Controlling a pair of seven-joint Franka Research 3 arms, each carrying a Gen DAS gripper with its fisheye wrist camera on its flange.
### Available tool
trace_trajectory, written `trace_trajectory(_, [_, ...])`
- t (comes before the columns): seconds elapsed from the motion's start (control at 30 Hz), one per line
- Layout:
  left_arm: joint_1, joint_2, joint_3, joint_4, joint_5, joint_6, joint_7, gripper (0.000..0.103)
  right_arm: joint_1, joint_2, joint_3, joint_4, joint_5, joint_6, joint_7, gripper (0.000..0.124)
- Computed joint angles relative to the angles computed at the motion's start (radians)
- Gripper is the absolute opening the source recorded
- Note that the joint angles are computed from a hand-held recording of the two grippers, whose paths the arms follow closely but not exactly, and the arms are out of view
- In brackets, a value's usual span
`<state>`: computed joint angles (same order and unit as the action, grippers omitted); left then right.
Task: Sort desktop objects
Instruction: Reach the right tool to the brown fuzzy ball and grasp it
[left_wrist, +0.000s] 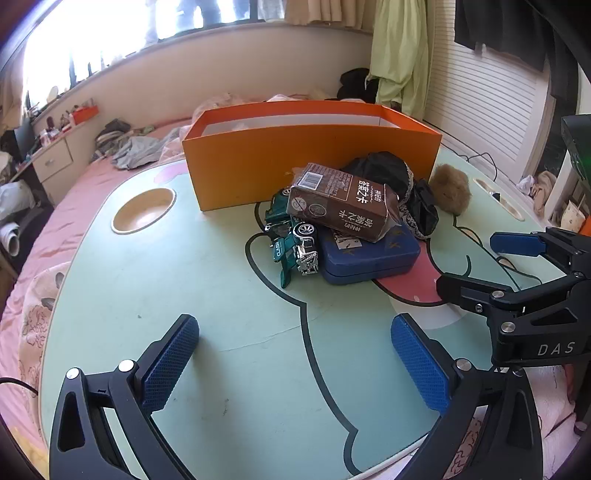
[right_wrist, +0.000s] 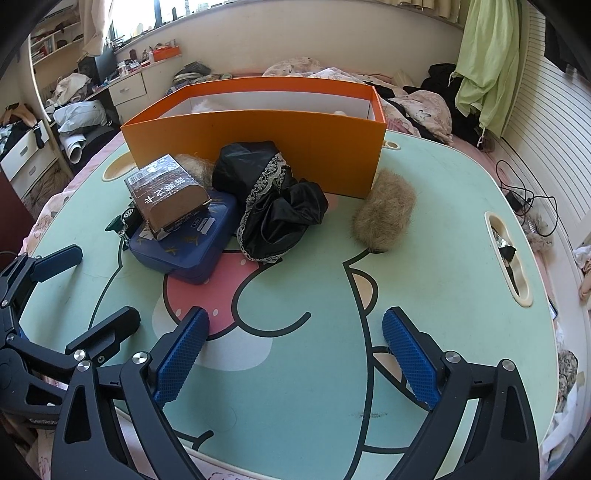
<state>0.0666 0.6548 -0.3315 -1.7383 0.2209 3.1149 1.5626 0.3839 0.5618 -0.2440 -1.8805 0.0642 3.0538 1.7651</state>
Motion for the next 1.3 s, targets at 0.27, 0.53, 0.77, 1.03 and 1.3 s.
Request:
trace_trajectory(0.27, [0.001, 0.009, -0.004, 0.009, 0.004, 0.007, 0.002, 0.103, 0.004, -0.002, -0.004, -0.003, 0.001, 0.002, 0.001, 0.095])
trace_trajectory(0.53, [-0.002, 0.013, -0.002, 0.015, 0.008, 0.008, -0.001, 0.103, 0.0, -0.004, -0.002, -0.004, 0.003, 0.003, -0.001, 0.095])
trace_trajectory(0.77, [-0.004, 0.012, 0.0, 0.014, 0.01, 0.008, -0.005, 0.103, -0.061, -0.022, 0.059, -0.034, 0.072, 0.069, -0.021, 0.095])
trace_trajectory(1.03, [-0.006, 0.014, 0.003, 0.017, 0.012, 0.009, -0.008, 0.103, -0.001, -0.039, -0.005, -0.098, 0.217, 0.232, -0.024, 0.095])
trace_trajectory(1.3, [-0.008, 0.014, 0.004, 0.017, 0.013, 0.009, -0.01, 0.103, 0.055, 0.012, -0.124, -0.008, 0.321, 0.14, -0.018, 0.093])
